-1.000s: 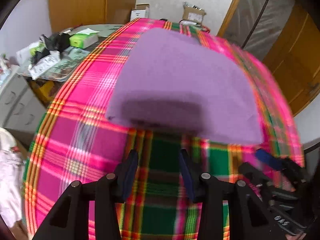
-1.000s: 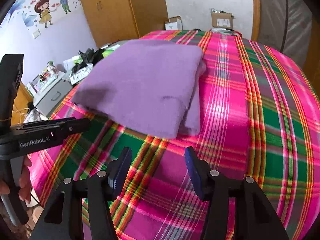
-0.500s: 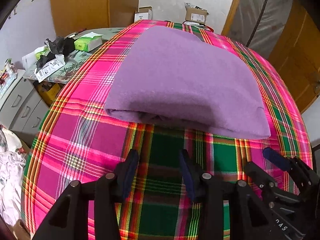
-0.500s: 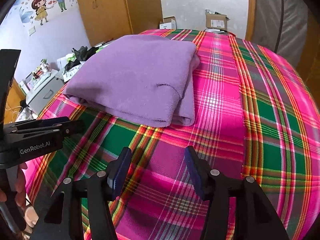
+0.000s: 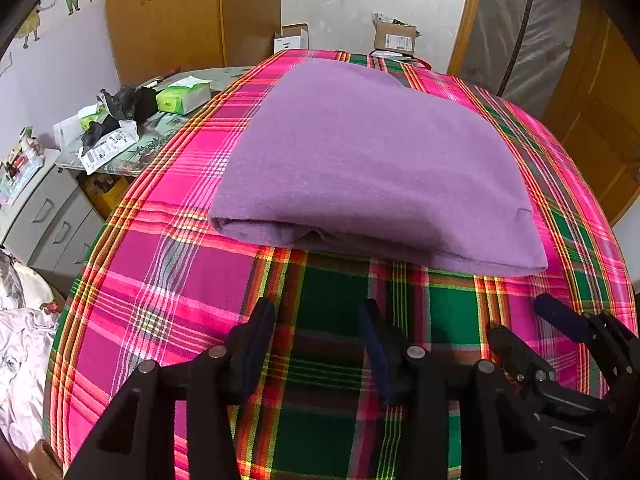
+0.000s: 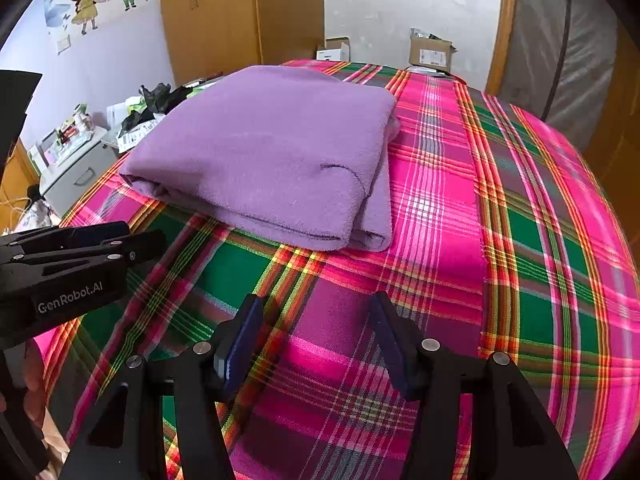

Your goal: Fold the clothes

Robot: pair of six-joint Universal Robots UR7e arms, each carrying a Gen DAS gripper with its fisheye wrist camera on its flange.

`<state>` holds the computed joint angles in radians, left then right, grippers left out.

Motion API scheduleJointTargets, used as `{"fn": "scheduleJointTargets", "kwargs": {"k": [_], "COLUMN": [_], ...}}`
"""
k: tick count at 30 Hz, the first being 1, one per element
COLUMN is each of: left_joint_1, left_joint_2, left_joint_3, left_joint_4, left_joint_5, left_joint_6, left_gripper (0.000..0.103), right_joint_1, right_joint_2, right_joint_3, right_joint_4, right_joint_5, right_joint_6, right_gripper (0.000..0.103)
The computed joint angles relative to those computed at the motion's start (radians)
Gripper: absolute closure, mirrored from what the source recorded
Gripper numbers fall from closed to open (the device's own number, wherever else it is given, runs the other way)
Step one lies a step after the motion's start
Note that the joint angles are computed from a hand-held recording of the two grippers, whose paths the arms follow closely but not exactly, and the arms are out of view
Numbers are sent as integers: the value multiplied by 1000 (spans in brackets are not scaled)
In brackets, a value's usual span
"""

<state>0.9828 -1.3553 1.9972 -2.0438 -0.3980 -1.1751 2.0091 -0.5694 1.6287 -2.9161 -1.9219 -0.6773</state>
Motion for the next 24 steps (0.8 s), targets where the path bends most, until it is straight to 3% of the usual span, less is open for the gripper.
{"fn": "scheduleJointTargets", "kwargs": {"k": [10,24], "left_joint_1": [-8,-12], "left_joint_2": [20,22], "left_joint_3": [-18,-9], "left_joint_4": [82,86], "left_joint_5": [28,50], "left_joint_6": [-63,-88], "left_gripper": [54,54], "right_joint_1": [-1,-3], "right_joint_2": [-3,-5], "right_joint_3": [5,8], "right_joint_4": [-6,-8], "right_joint_5": [-3,-1], "right_joint_6": [-2,-6], "right_gripper": [44,44]}}
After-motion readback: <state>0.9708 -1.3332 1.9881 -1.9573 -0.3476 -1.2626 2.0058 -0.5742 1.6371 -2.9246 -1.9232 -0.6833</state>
